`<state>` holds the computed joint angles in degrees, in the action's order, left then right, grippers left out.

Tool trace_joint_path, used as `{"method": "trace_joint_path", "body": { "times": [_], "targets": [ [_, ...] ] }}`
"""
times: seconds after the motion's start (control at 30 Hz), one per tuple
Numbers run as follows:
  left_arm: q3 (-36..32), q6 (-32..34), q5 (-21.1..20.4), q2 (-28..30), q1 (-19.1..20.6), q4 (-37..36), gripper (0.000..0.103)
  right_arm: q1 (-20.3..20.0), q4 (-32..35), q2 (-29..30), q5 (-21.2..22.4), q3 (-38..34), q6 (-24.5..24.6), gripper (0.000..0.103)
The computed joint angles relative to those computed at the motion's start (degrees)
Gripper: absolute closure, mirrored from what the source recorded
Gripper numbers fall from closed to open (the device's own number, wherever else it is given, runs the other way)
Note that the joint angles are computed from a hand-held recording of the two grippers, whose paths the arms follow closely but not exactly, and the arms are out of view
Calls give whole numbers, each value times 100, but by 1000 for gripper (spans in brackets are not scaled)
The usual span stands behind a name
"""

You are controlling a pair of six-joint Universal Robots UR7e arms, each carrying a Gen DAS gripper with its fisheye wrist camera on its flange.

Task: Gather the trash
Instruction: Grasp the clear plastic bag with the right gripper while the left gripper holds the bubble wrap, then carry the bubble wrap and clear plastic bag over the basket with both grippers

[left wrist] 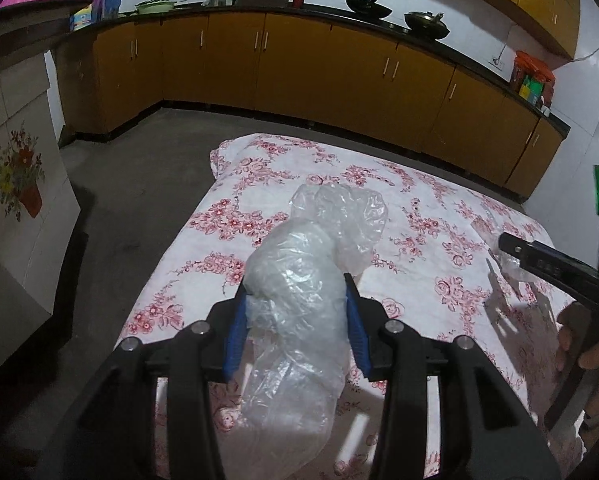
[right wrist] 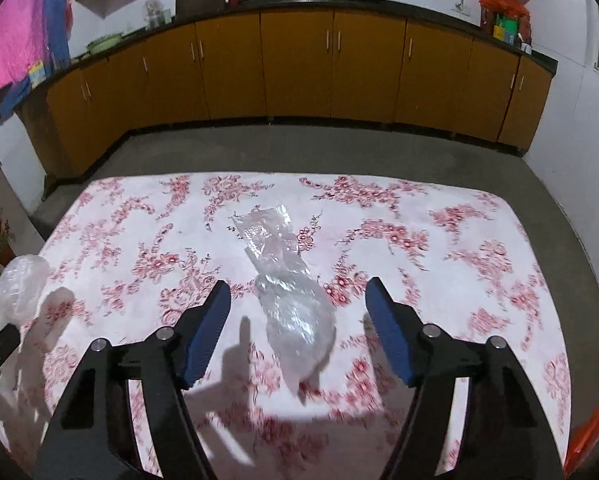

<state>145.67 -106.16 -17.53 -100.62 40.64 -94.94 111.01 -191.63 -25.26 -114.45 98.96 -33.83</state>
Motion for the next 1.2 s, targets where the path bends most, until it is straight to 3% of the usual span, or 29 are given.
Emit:
{"method": "trace_joint_path", "body": {
  "times": [0.23, 0.57, 1.2],
  "targets": [
    [3, 313, 13, 191, 5, -432, 60, -34, 383, 8, -179, -70, -30, 67],
    [-104, 307, -87, 455, -293, -531, 60, -235, 12, -777, -31, 926, -244, 71],
    [-760, 101, -451, 1415, -1681, -230, 60, -406, -406, -3164, 463, 3007, -184, 71]
  ]
}}
